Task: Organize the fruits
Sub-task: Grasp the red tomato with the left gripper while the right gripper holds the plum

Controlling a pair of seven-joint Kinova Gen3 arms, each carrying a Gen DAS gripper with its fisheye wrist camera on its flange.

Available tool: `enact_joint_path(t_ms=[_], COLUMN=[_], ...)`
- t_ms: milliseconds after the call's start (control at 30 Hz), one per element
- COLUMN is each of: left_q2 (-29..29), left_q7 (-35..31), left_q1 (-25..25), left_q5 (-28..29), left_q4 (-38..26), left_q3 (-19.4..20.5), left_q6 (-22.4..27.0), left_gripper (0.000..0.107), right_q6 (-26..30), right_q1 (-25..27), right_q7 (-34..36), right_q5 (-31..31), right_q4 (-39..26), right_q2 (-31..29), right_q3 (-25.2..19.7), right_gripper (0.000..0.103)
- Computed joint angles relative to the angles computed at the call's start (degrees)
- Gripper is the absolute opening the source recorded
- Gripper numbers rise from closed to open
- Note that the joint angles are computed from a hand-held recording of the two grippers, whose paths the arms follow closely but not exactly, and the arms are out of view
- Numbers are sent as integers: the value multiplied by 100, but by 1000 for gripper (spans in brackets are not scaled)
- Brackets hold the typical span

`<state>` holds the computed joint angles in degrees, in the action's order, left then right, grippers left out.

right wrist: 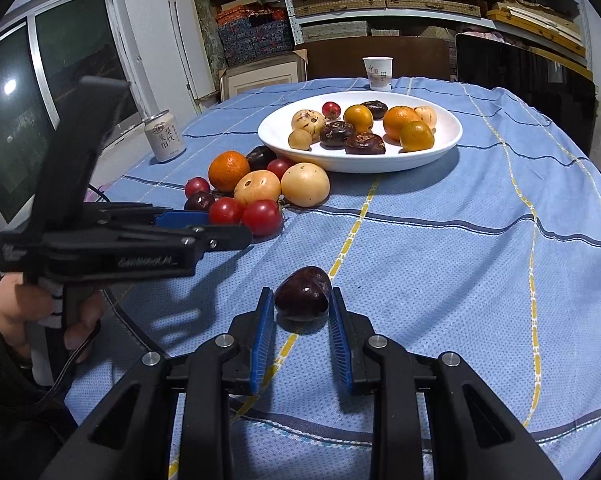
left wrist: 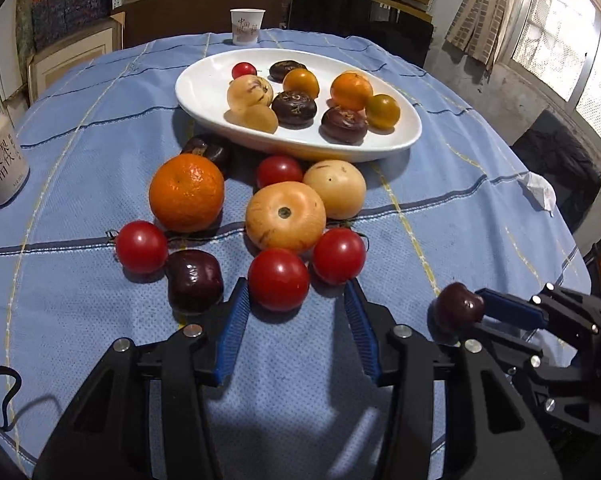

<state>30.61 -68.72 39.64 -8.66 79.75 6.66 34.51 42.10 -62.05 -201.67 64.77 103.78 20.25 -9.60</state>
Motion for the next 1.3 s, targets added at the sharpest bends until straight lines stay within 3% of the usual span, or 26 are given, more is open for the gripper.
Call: enact_joint_path(t_ms=[133, 400, 667, 900, 1133, 1300], left_q2=[65, -223, -665, -737, -911, -983], left_q7=[209, 493, 567, 535, 580, 203], left_q1=[174, 263, 142, 67, 28, -157], left_q5=[-215, -459, -474, -485, -494, -347], left_q4=[-142, 263, 760, 834, 956, 560], left_q3=[-176, -256, -136, -58, -47, 171], left_q6=[148, -224, -510, -521, -610, -326], left_gripper=[29, 28, 28, 28, 28, 28], right_q6=[-22, -38, 96, 379, 513, 1128], right_q1=[0, 12, 167, 12, -280, -164], right_q7=[-72, -217, 799, 1565, 1031, 1346], right_q5=[36, 146, -702, -1284, -812, -586], right_q4=[46, 106, -381, -894, -656, -759], right_q2=[-31, -62, 106, 334, 70, -243], right_q3=[-5, -26, -74, 162, 293, 100], right_gripper=[28, 28, 32, 31, 30, 30])
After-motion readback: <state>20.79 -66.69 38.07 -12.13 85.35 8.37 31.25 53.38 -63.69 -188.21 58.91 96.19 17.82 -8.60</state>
